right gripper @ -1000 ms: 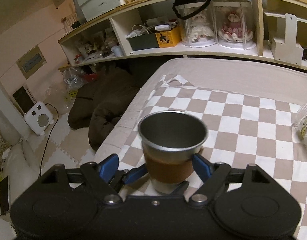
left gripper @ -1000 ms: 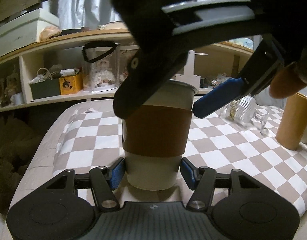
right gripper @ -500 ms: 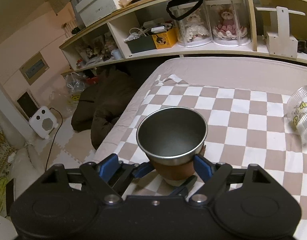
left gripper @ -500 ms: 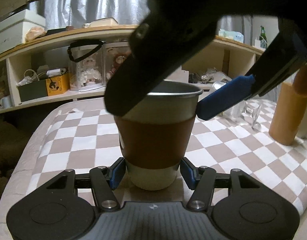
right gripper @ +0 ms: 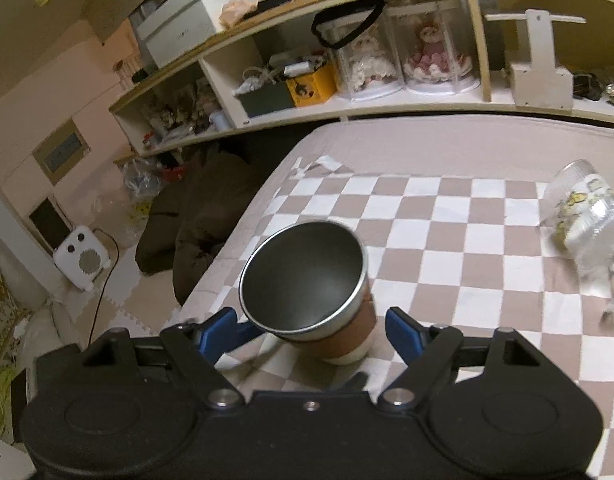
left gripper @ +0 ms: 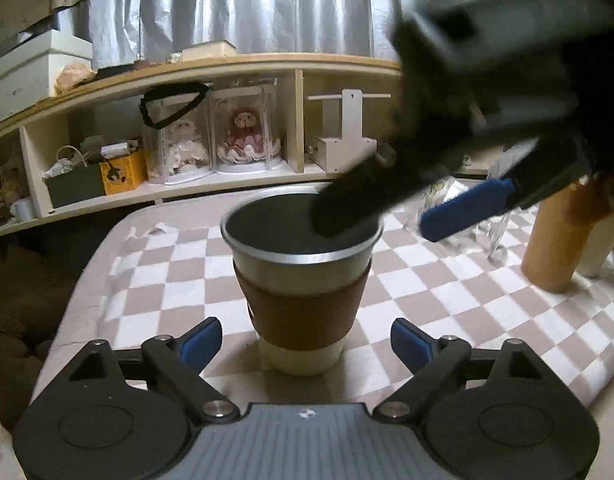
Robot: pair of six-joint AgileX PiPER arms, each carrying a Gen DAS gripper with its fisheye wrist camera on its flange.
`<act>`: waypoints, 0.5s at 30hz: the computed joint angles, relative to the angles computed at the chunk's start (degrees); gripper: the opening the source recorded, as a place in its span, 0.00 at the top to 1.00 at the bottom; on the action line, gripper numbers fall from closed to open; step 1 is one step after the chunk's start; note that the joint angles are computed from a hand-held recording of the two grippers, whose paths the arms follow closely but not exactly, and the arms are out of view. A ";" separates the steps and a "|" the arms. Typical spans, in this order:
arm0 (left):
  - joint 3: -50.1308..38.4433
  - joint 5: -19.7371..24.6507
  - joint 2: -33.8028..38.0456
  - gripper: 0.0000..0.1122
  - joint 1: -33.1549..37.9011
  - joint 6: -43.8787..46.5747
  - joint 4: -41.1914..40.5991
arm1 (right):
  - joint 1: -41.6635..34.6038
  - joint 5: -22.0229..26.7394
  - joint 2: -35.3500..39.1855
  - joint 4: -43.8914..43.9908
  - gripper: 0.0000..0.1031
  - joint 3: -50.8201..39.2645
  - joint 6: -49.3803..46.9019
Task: Flip cup upright
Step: 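Set the white cup upright on the cloth and open both grippers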
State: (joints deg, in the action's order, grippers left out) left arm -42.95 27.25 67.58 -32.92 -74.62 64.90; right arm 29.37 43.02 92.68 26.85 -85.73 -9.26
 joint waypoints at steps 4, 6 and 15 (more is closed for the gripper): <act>-3.55 10.23 -4.12 0.11 -6.19 3.82 -4.59 | -1.83 -2.27 -4.81 0.90 0.20 4.25 -2.50; -5.47 15.30 -5.75 0.09 -9.38 4.09 -5.78 | -2.89 -3.38 -7.54 1.12 0.17 6.53 -4.39; -13.94 40.68 -6.10 0.08 -27.72 -1.50 -2.51 | -11.14 -6.65 -21.28 4.26 0.13 18.21 -14.40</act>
